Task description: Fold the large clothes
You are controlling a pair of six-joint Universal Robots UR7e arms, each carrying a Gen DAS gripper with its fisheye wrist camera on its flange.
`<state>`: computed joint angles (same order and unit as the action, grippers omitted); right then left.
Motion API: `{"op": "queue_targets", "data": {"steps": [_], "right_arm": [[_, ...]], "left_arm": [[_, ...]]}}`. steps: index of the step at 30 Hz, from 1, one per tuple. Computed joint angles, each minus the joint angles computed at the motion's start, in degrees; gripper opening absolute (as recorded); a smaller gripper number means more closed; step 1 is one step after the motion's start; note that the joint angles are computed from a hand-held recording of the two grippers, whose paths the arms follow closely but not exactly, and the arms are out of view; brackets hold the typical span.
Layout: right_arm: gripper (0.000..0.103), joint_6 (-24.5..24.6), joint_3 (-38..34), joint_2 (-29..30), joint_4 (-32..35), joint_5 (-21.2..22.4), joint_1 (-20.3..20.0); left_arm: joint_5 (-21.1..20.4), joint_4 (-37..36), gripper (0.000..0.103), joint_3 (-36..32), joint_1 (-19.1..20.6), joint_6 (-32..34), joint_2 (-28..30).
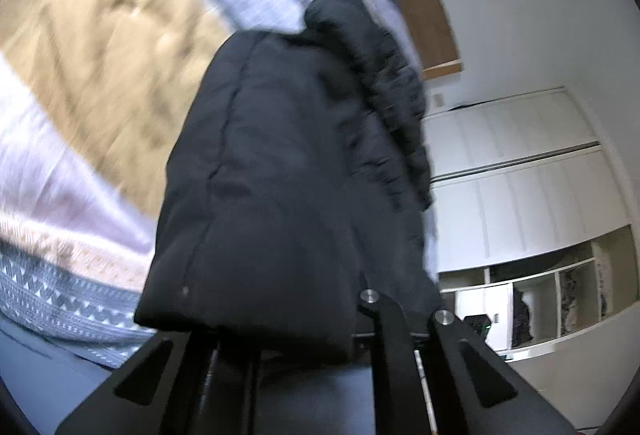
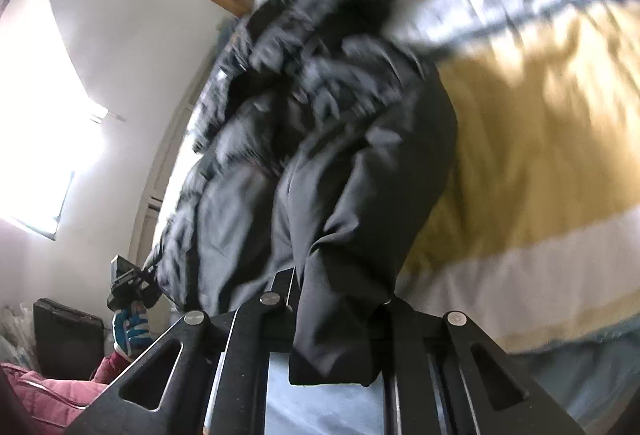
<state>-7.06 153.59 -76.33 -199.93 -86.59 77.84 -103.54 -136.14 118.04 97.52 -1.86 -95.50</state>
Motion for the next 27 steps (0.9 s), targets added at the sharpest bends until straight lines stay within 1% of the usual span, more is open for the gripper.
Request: {"op": "queue_targets", "data": {"steps": [1, 5, 8, 12, 14, 16, 20, 24, 26, 27], "right_arm": [[0.013, 0.2, -0.4, -0.7, -0.2, 0.2, 0.8], [0.013, 1.0, -2.9, -2.2, -1.0, 0.9, 3.5], [0.012, 2.2, -5.0, -2.9, -2.0, 3.3, 3.8], [0.012, 4.9, -10.1, -2.4, -1.9, 5.9, 4.3], [0.012, 6.5, -13.5, -1.7, -1.3, 7.5, 4.2], [0.012, 8.2, -17.9, -0.1, -0.7, 7.3, 4.8], [0.012, 11.2, -27.0, 3.8, -0.1, 7.2, 6.1], [0.013, 14.6, -38.0, 9.8, 2.3, 6.4, 6.7], [0.013, 16.7, -44.3, 13.9, 4.1, 5.4, 6.8], [0.013, 17.8, -47.4, 16.0, 4.8, 4.8, 6.8]], "left_arm": [[-1.3, -0.5, 0.01, -0.5, -0.6, -0.4, -0.2], [-3.2, -1.5, 0.01, -2.7, -3.6, -1.0, -0.2], [-7.0, -2.6, 0.01, -5.6, -4.9, -2.3, 1.5], [-11.1, -5.9, 0.01, -10.5, -6.9, -6.0, 6.1], [-12.4, -8.5, 0.01, -13.8, -8.2, -8.4, 9.5], [-13.3, -11.0, 0.011, -17.4, -9.5, -10.5, 13.1], [-13.7, -12.9, 0.011, -27.6, -11.9, -13.9, 21.9], [-11.9, -12.0, 0.011, -39.4, -13.5, -15.6, 31.7], [-10.0, -10.2, 0.011, -47.0, -13.9, -16.5, 37.5], [-9.0, -8.7, 0.011, -52.0, -14.0, -17.1, 41.2]]}}
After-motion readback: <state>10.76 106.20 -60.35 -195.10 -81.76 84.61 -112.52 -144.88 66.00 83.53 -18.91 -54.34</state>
